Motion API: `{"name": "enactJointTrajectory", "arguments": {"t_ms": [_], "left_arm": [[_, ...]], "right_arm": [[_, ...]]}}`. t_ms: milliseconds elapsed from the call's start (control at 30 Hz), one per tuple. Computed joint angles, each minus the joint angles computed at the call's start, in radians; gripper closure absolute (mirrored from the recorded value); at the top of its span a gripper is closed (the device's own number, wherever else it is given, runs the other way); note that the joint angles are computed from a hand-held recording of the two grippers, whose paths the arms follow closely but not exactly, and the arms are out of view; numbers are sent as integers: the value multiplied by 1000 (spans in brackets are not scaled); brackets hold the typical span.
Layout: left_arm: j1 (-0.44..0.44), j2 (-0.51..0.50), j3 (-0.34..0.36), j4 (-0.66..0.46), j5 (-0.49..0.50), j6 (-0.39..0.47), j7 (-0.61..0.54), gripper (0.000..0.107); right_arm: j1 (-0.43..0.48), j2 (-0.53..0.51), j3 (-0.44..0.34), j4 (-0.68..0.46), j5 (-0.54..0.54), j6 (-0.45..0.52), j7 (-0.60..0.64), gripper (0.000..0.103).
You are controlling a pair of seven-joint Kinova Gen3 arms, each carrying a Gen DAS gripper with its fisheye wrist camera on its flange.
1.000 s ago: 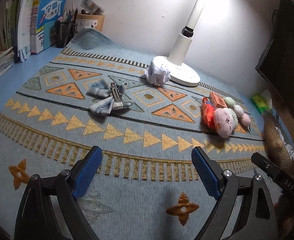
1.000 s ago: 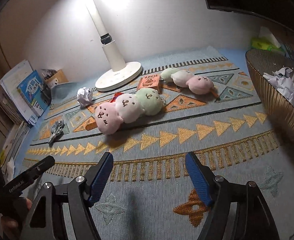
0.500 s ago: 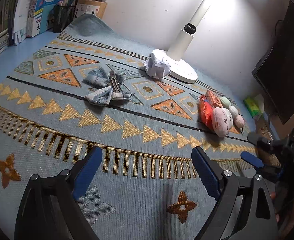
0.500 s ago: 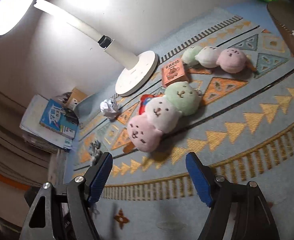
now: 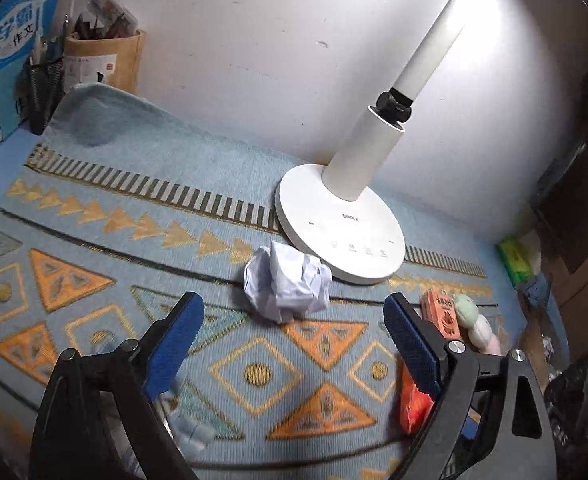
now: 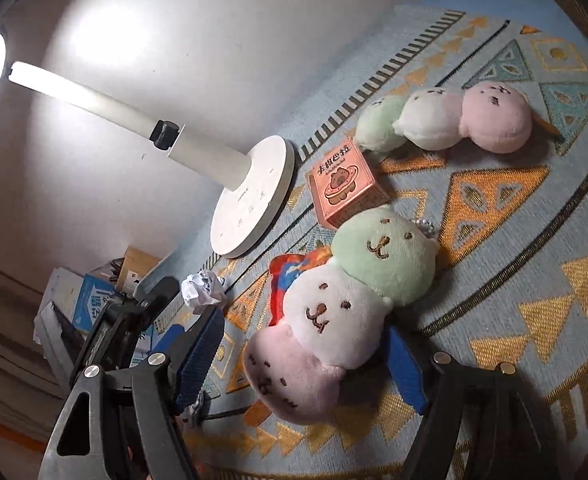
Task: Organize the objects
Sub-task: 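Grasp a paper ball by the lamp base with the left gripper while the right grasps the pastel caterpillar plush, then lift the paper ball with the left gripper while the right lifts the caterpillar plush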
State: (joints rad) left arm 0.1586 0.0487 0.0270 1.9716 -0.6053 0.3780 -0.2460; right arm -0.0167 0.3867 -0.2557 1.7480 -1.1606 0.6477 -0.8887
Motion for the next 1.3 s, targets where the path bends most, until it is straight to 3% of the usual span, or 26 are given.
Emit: {"name": "enactJointTrajectory", "arguments": {"t_ms": [67, 133, 200, 267, 367, 433, 500, 567, 700, 833, 900, 1000, 1100, 1200, 1300], "left_arm": [[-17, 42, -6, -20, 48, -28, -40, 18], [-22, 64, -18, -22, 95, -69, -90, 25], [-31, 85, -4, -37, 125, -63, -158, 63], [22, 81, -53, -30, 112, -78, -168, 66], [63, 46, -84, -2, 73, -103, -129, 67], [79, 6, -69, 15, 43, -93, -110, 67], [82, -42, -25, 40, 23, -72, -95, 67], [91, -98, 30, 83, -24, -46, -32, 67], [65, -194, 191, 171, -88, 23, 127, 67], [11, -224, 330, 233, -118, 55, 242, 67], [-34, -222, 391, 260, -173, 34, 323, 66], [-75, -217, 476, 262, -270, 74, 422, 65], [-34, -208, 448, 267, -304, 79, 452, 62], [-29, -223, 418, 290, -320, 34, 480, 62], [-44, -232, 422, 301, -323, 12, 490, 62]], "right_arm": [[-35, -13, 20, 19, -23, -36, 56, 28], [-84, -31, 52, 26, 20, -83, 47, 40], [-59, -29, 23, 17, 66, -88, -2, 42], [27, -14, -59, 21, 51, -86, 1, 44], [119, -37, -146, 38, 109, -99, -16, 45], [196, -60, -213, 27, 191, -35, -8, 45], [223, -105, -225, 14, 272, 47, 26, 45], [176, -141, -175, 2, 353, 128, 107, 44], [-6, -169, 9, 2, 516, 265, 231, 44], [-164, -177, 180, -22, 670, 286, 133, 40], [-155, -191, 212, -29, 685, 307, 70, 32], [-100, -208, 203, -24, 705, 306, -2, 30], [-1, -208, 169, -24, 625, 359, 7, 29], [103, -189, 64, -24, 606, 379, -66, 29], [121, -203, 15, 14, 586, 325, -126, 26]]}}
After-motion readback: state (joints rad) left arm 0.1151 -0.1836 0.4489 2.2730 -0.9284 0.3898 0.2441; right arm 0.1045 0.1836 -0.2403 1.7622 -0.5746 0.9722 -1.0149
